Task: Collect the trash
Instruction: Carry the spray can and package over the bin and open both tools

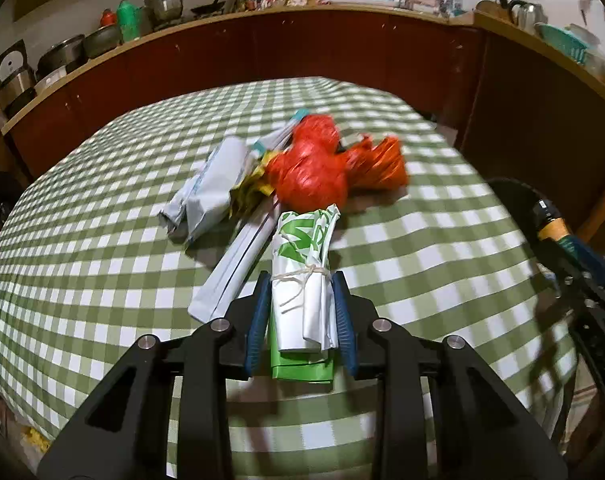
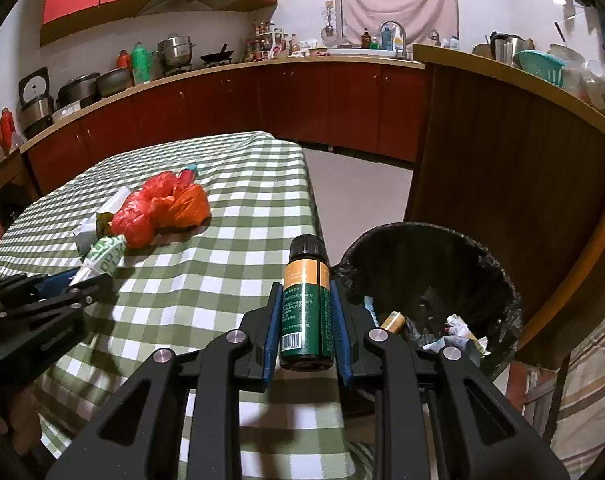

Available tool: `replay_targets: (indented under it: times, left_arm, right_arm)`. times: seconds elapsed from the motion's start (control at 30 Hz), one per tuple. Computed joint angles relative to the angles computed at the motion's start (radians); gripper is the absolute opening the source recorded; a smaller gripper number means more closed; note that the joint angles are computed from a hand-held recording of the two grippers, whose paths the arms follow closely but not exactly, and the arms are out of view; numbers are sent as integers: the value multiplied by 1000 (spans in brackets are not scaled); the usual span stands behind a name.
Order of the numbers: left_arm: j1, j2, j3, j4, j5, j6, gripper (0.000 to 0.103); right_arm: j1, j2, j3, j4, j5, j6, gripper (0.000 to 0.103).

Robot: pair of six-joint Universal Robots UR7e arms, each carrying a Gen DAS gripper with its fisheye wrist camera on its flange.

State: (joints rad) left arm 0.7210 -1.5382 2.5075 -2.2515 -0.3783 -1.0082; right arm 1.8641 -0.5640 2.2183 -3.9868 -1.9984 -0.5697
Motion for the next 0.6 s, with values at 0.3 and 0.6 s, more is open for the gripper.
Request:
replay_targets:
  times: [0.3,0.6]
  left_arm:
    - [-14,153,-27,-386,-13,290,30]
    - [21,404,-152,-719,-87,579,30]
  right_arm:
    - [-38,-19,-8,-38,-29,-8,25]
    - [-99,-46,-26,-90,-65,-39,25]
